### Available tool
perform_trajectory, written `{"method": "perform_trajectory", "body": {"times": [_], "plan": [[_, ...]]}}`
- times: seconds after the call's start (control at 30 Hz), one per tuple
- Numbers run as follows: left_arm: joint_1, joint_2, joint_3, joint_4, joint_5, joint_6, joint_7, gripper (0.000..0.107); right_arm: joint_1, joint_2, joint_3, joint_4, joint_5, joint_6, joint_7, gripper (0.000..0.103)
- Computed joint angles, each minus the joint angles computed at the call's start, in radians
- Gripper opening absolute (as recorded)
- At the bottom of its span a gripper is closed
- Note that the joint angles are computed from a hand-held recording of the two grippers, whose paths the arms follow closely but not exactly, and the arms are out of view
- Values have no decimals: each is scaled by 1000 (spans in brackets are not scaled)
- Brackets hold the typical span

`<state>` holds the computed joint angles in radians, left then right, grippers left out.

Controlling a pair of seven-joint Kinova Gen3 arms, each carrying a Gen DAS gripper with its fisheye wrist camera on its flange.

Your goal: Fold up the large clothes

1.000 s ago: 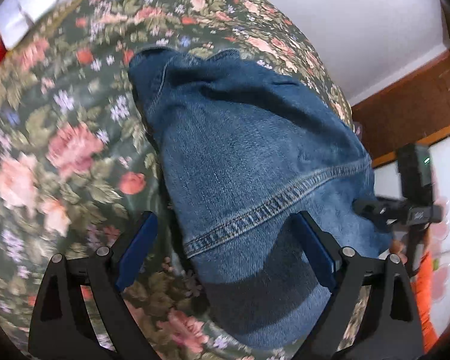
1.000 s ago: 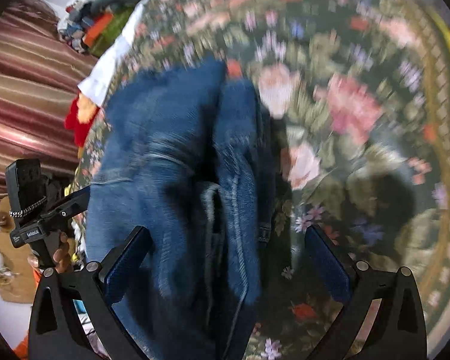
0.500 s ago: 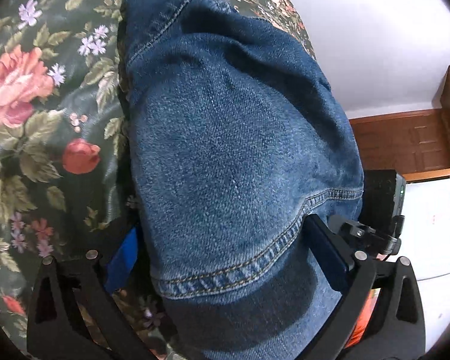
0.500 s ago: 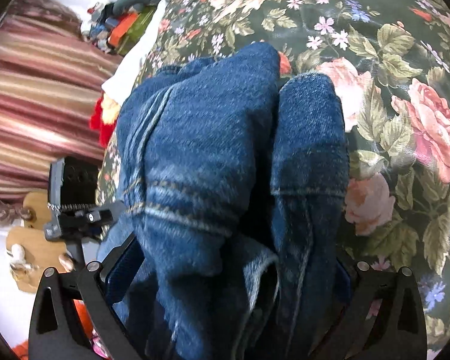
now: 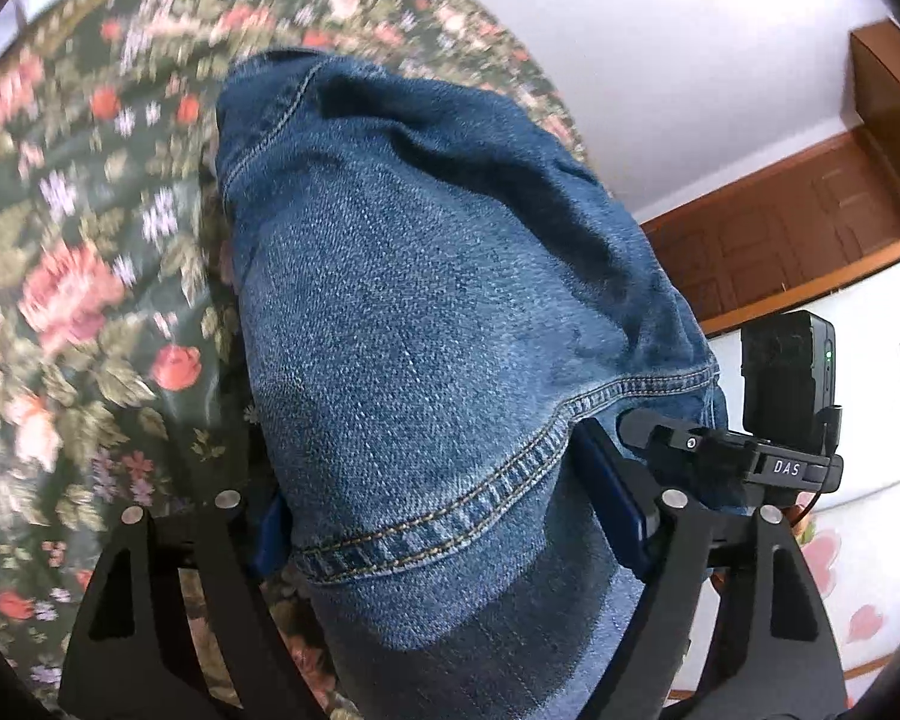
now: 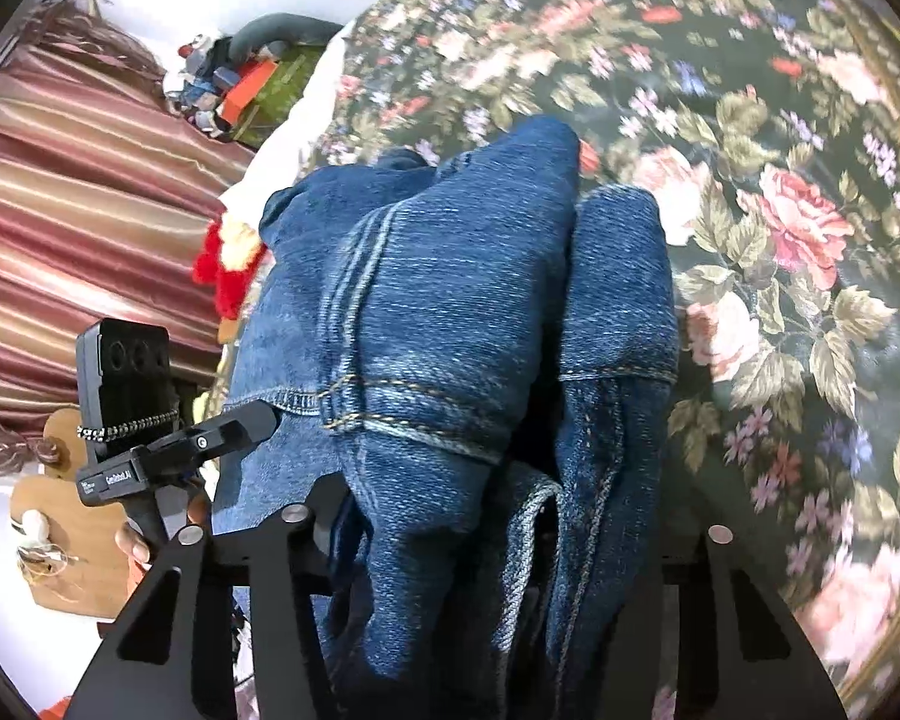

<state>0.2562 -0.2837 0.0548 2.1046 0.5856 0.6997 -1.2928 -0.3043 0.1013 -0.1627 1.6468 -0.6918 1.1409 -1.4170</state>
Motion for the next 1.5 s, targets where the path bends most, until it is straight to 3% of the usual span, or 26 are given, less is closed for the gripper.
{"method": "perform_trajectory", "body": {"times": [0.2,0.43,0.6,0.9,1.2,1.4,1.5], "plan": [[-31,-113,23,-94,-119,91,76,82,-44,-105,-14,-59,37,-15,-82,48],[-57,-227,-28,-214,-227,252,73,82,-125,-160,-47,-128,87,-83,-212,48],[-75,-276,-70,-241,-256,339,51,82,-190,-151,-81,-144,128,-131,-314,48],[-97,-358,-206,-64,-217,404,-34,82,-293,-57,-131,-47,152,-241,-428,48],[-162,-395,-306,206,-168,356,-182,82,-347,78,-158,49,150,-325,-419,48],[-224,-502,-251,255,-185,370,-169,83,-389,90,-155,-32,274,-223,-447,60],[-264,-544,-176,214,-231,428,-108,83,-411,82,-153,-81,340,-147,-459,62]]}}
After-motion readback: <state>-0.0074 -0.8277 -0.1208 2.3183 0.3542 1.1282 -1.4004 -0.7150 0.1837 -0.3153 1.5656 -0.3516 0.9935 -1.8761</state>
